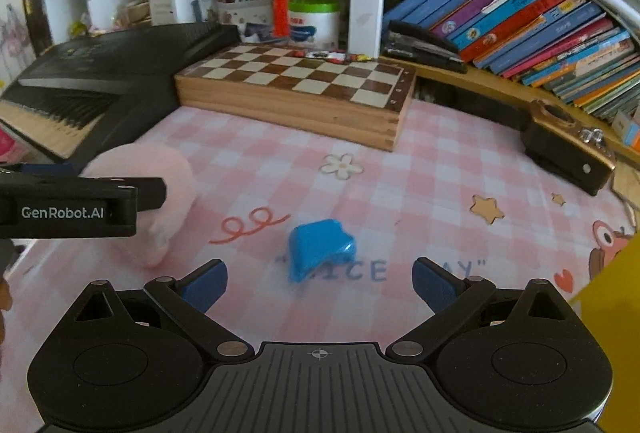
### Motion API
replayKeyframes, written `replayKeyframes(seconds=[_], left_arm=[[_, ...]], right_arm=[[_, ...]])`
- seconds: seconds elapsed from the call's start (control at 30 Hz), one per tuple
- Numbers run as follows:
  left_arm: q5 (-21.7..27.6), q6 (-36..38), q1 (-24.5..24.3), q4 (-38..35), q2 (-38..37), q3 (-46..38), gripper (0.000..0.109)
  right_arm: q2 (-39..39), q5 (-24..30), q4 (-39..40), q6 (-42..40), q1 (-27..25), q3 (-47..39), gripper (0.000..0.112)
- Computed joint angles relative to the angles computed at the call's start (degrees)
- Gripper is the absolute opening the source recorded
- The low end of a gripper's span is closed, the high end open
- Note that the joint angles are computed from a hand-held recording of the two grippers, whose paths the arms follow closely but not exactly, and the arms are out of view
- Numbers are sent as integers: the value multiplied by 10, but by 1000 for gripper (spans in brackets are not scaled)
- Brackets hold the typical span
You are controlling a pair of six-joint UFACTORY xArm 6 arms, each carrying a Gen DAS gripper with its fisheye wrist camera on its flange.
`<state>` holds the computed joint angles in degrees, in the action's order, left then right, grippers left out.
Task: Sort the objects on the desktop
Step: 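Grasp the pink plush pig with the left tool while the right tool grasps the blue block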
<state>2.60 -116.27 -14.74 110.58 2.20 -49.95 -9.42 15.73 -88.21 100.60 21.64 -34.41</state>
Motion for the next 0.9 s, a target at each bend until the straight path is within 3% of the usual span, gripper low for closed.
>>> replayKeyframes(seconds=[0.07, 0.23, 0.37, 0.47, 0.57, 0.63, 0.8, 0.9], left_arm=[[-6, -36, 1, 19, 18, -18, 103], [7, 18, -3, -36, 44, -34, 103], [16, 65, -2, -82, 61, -43, 103], [13, 66, 2, -82, 70, -52, 103], [15, 110, 3, -118, 77, -54, 103], [17, 124, 2, -124, 79, -54, 103], [11, 102, 3, -93, 75, -55, 97], [-8, 71, 7, -63, 64, -52, 95]], right_arm=[[18, 5, -16, 12, 2, -14, 99], [61, -30, -45, 38, -17, -47, 95], [91, -52, -14, 0, -31, -63, 90], [97, -77, -64, 44, -44, -69, 88], [101, -83, -114, 82, -43, -79, 70], [103, -90, -132, 92, -41, -85, 45], [100, -91, -108, 70, -40, -82, 41], [82, -84, -121, 101, -40, -71, 41]])
